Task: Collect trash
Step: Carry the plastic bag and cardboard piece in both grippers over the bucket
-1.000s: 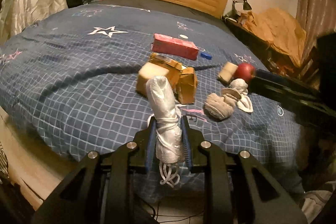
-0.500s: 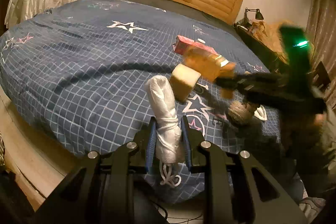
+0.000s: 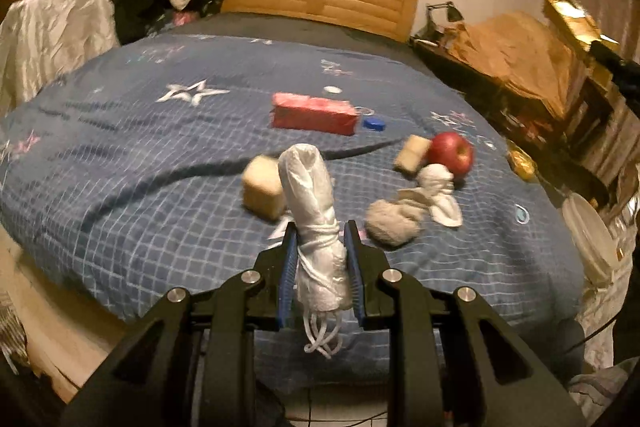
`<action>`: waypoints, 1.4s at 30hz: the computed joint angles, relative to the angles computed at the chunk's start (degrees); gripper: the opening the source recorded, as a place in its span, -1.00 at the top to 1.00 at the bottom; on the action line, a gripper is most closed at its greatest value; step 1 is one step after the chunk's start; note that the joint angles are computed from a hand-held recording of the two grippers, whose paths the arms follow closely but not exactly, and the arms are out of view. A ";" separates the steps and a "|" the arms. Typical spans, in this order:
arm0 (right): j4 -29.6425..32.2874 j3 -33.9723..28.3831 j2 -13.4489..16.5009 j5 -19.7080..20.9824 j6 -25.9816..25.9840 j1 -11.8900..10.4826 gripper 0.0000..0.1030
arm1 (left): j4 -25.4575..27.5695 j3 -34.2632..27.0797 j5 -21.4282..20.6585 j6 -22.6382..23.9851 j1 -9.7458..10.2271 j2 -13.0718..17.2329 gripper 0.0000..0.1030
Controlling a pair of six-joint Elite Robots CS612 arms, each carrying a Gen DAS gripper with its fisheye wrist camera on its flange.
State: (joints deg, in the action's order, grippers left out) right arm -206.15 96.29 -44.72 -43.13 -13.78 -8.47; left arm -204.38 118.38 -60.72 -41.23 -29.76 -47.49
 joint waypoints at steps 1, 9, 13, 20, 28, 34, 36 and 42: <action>-2.36 0.97 -0.28 -0.47 1.16 -0.78 0.47 | 0.09 -0.28 0.05 0.84 -0.28 -0.08 0.57; -14.61 8.45 -2.32 -2.48 5.46 -5.87 0.47 | 1.03 -3.45 -0.77 7.85 -2.73 0.17 0.57; -17.55 11.60 -2.86 -2.57 5.54 -8.57 0.47 | 2.00 -5.35 -2.48 11.46 -3.93 0.67 0.57; -17.88 13.85 -1.66 -2.87 6.58 -13.10 0.47 | 5.61 -9.63 -6.06 17.10 -5.23 2.23 0.57; -16.57 14.10 0.46 -4.81 7.13 -17.29 0.47 | 10.63 -17.73 -10.40 24.88 -6.35 5.52 0.57; -16.70 13.01 2.02 -7.92 9.27 -19.68 0.47 | 15.06 -25.20 -15.22 28.99 -6.89 8.01 0.57; -16.57 12.42 2.35 -9.43 9.70 -20.29 0.47 | 16.96 -28.48 -16.08 30.68 -7.30 9.12 0.57; -14.96 10.10 3.52 -15.02 11.06 -22.56 0.47 | 20.66 -37.85 -19.30 34.44 -8.28 12.40 0.57</action>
